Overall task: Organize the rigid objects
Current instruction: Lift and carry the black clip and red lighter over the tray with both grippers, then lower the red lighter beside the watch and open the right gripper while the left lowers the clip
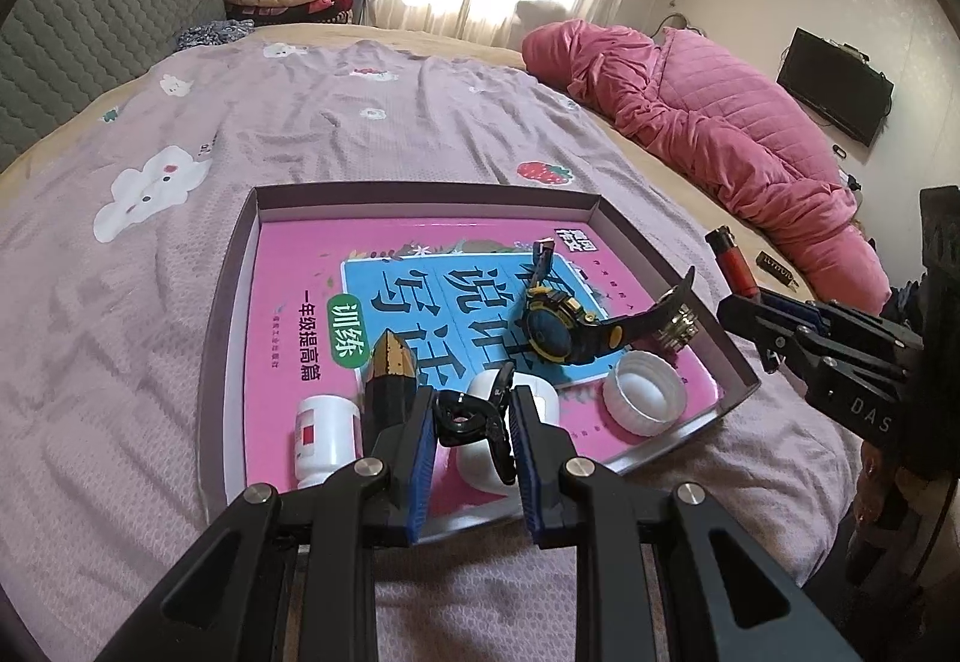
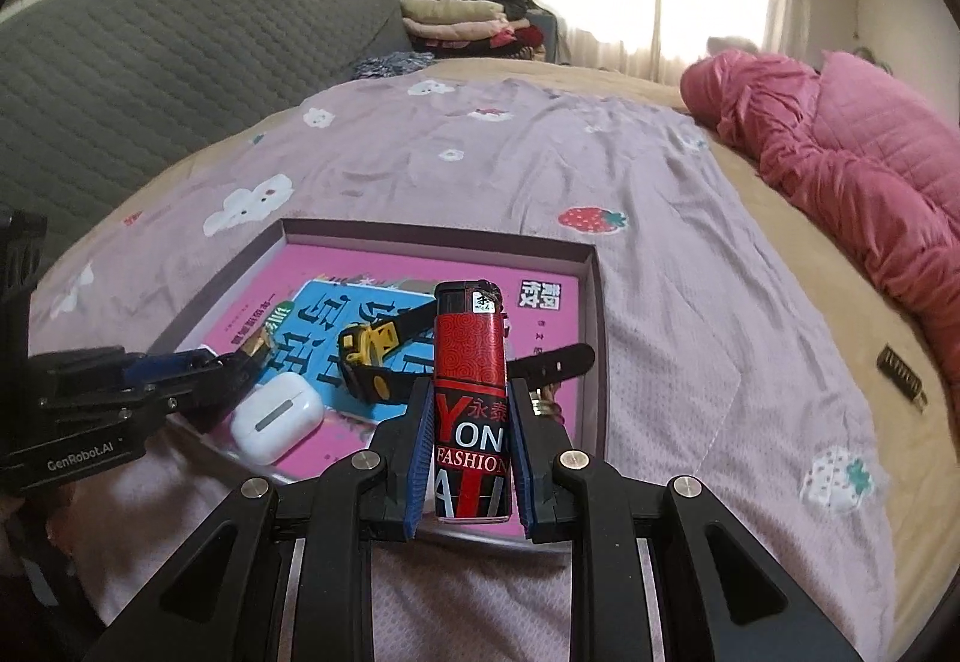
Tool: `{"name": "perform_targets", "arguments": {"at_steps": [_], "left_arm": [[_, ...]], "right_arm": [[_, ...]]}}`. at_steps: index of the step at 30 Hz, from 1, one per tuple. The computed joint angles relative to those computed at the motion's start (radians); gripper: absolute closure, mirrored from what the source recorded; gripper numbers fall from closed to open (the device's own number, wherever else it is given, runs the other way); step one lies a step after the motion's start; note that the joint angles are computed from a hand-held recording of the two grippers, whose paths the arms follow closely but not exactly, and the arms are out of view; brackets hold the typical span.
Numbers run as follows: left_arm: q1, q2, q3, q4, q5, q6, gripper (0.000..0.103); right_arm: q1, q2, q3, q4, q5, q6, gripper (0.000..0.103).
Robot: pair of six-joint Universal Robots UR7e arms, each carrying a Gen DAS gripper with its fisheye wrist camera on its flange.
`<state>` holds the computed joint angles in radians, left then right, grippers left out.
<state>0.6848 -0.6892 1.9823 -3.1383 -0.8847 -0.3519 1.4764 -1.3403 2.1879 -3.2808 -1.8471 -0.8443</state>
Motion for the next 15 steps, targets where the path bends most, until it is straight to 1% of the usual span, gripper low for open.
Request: {"name": "perform_targets", "arguments": {"at_steps": [8,15], "left_arm": [[0.016,0.018,-0.023,0.015,0.010,-0.002,0.079],[0.007,0.032,-0.030,0.020,0.025,0.019,0.079]], "right_arm": [[-0.010,0.014,-0.017,-0.003,0.007,0.003,0.079],[-0.019,0.030,-0.029,0.021,0.008,-0.003,0.079]]}}
